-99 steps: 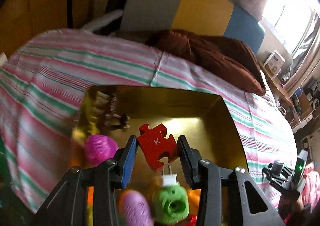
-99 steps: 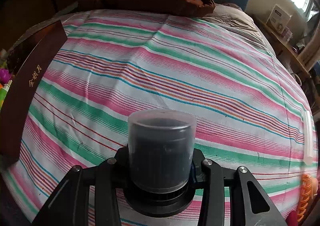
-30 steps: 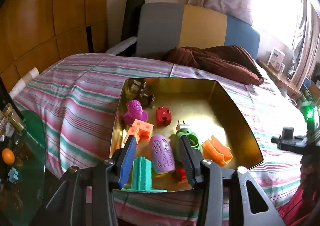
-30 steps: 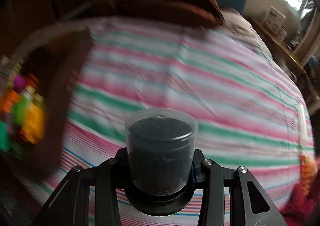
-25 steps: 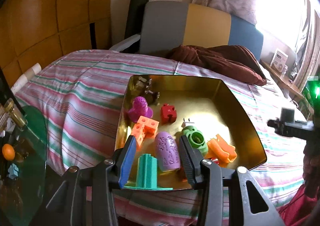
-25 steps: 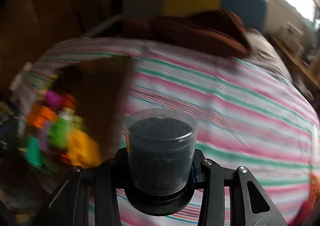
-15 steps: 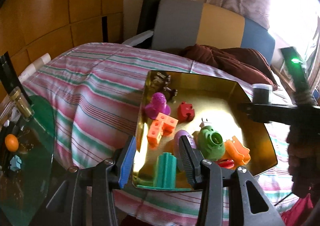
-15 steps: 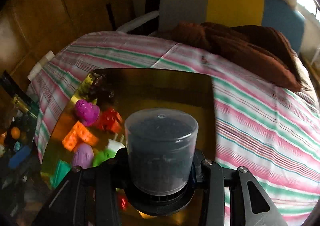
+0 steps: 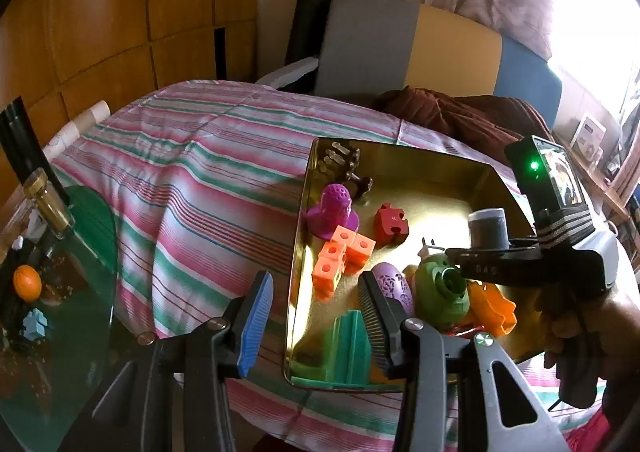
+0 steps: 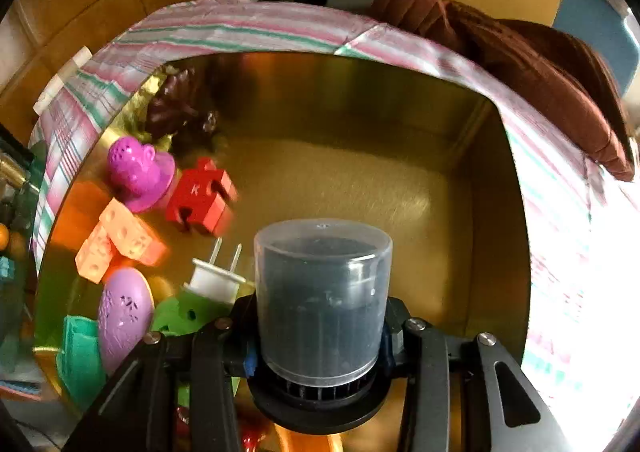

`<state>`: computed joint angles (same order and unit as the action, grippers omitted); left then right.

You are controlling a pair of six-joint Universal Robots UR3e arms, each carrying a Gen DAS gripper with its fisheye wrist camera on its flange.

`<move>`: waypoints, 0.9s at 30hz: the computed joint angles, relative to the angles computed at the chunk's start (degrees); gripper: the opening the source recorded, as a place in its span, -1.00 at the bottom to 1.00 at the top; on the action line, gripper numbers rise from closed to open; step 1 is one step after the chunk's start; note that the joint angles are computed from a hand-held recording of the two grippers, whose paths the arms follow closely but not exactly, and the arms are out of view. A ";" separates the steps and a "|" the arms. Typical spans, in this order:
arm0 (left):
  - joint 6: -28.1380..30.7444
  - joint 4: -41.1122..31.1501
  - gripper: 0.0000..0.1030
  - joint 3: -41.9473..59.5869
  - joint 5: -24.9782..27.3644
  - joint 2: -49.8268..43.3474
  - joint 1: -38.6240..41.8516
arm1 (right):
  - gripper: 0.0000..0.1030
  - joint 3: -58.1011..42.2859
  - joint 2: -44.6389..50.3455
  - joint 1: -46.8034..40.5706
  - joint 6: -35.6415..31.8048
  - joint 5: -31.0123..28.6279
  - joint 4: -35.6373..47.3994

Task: Organize rigid objects
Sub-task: 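Lower black canister into gold tray and open right tool, then withdraw right tool away from the tray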

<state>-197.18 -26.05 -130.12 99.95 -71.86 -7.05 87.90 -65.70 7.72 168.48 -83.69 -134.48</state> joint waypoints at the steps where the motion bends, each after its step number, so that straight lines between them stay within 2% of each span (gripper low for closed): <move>1: -0.06 -0.23 -0.11 0.19 0.15 -0.11 -0.20 | -0.02 -0.13 -0.30 -0.43 0.13 1.04 0.94; 3: -0.49 -0.63 0.01 0.39 0.34 -0.15 -0.41 | 0.54 2.14 -1.80 -1.63 1.18 2.62 -1.21; 4: -0.60 -0.57 0.08 0.38 0.57 -0.09 -0.59 | 0.57 4.37 -3.32 -2.53 1.99 3.81 -3.48; 6: -0.91 -0.26 0.09 0.41 1.33 -0.02 -1.20 | 0.57 7.47 -6.00 -4.17 2.62 6.21 -5.82; 12: -1.09 0.37 0.09 0.91 2.76 -0.05 -3.02 | 0.57 13.02 -11.68 -6.41 2.76 7.50 -9.59; 20: -2.08 0.78 0.09 2.12 6.50 0.15 -7.11 | 0.61 21.93 -17.56 -4.23 4.53 3.38 -19.93; 24: -3.18 -0.10 0.28 3.24 8.77 -0.28 -9.30 | 0.65 27.61 -22.57 -4.14 6.52 1.85 -24.64; 27: -3.90 0.38 0.30 3.22 9.16 -0.12 -10.19 | 0.67 31.33 -25.91 -4.12 8.19 0.46 -28.05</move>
